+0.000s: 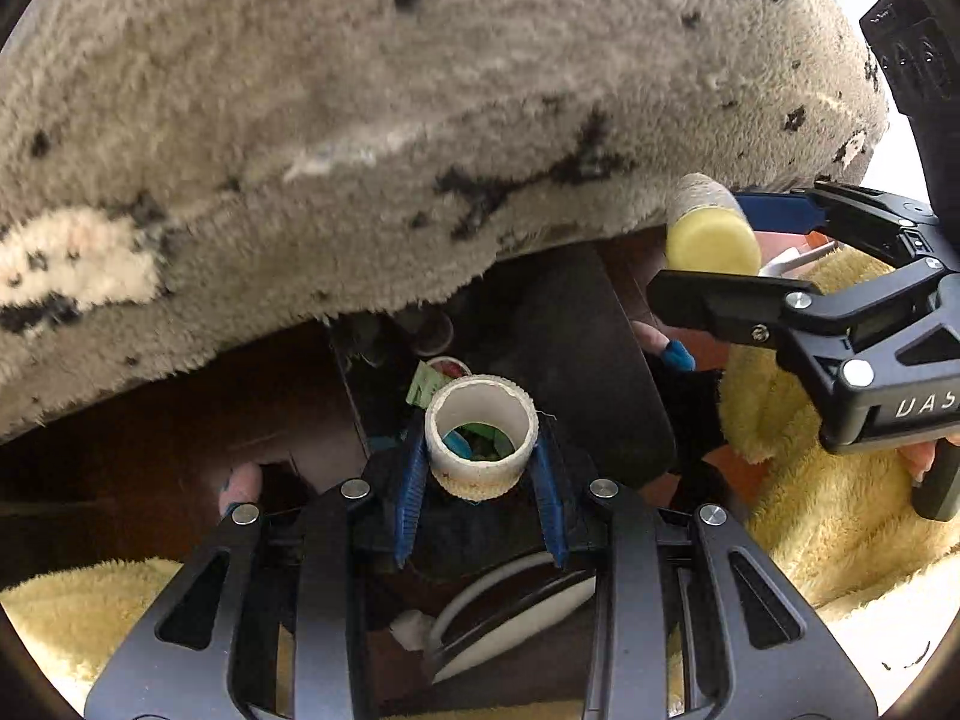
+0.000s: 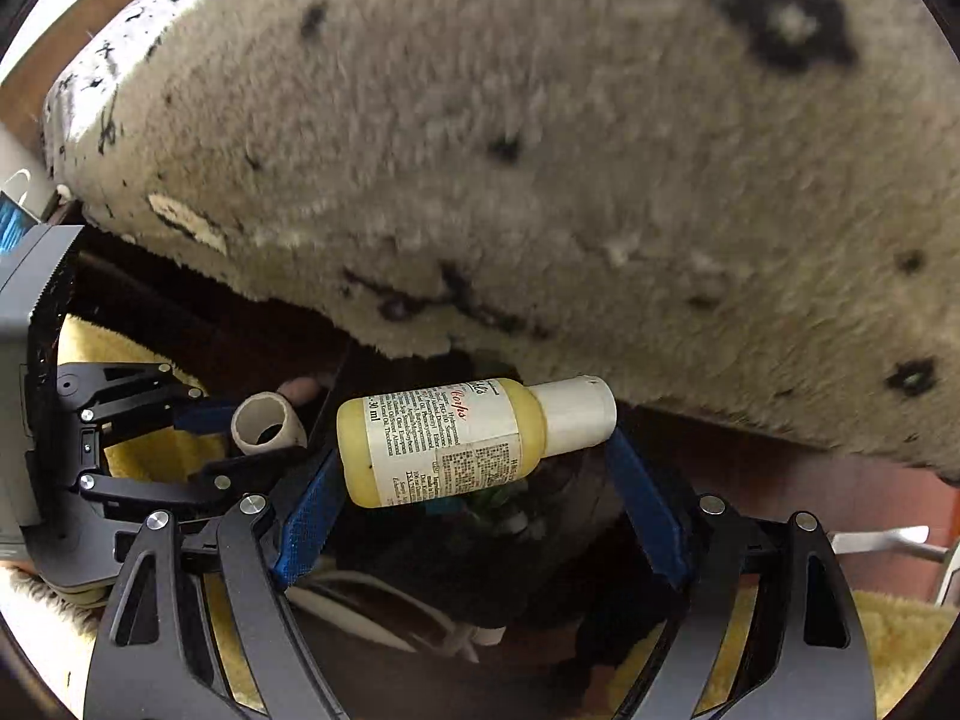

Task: Collect trash
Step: 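Lower the tape roll and yellow bottle into the bin and open both grippers, then raise both open grippers back over the bed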

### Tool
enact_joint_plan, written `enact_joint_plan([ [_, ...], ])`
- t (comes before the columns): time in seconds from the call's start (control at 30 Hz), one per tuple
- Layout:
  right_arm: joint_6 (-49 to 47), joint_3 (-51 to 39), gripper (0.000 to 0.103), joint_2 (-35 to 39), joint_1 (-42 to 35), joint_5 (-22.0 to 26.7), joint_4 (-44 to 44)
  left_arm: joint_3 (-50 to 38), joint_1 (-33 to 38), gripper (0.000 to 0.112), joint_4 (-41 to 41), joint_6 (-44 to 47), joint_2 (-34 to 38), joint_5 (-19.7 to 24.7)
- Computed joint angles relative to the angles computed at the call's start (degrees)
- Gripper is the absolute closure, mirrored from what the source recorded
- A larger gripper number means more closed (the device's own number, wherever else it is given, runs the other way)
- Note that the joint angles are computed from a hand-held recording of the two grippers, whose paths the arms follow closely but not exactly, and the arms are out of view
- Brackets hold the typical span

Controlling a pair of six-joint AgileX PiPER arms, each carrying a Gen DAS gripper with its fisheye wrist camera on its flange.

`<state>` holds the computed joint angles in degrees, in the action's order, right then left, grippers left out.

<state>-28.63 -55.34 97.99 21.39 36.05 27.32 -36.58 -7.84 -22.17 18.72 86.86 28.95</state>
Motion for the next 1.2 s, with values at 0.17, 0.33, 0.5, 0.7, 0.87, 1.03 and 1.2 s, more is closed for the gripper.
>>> enact_joint_plan([
  [0.17, -0.89, 0.22, 0.018, 0.2, 0.57, -0.07, 1.22, -0.09, -0.25, 0.08, -1.02, 0.97, 0.8, 0.0],
  [0.33, 0.24, -0.6, 0.009, 0.4, 1.13, -0.41, 0.74, 0.8, -2.82, 0.068, 1.26, -3.21, 2.01, -2.82],
  [0.5, -0.17, -1.82, 0.006, 0.67, -0.87, 0.17, 1.16, 0.91, -1.39, 0.053, 1.52, -2.91, 2.06, -3.07],
  [0.7, -3.31, -0.87, 0.006, -1.57, -2.74, -0.52, 3.96, 0.16, 0.55, 0.036, 2.88, -2.93, 0.9, -2.17],
  [0.87, -13.75, 1.33, 0.006, -6.67, -4.35, -2.63, 12.33, -1.83, 1.3, 0.023, 7.96, -7.31, -2.4, 0.21],
  [1.03, -16.75, 1.35, 0.006, -13.43, -2.27, -7.74, 12.06, -4.44, 4.51, 0.02, 9.29, -6.08, -8.79, 4.95],
  [1.2, -12.36, -6.46, 0.006, -14.9, -1.35, -9.21, 6.66, -12.48, 9.97, 0.02, 8.43, -1.67, -13.27, 12.04],
])
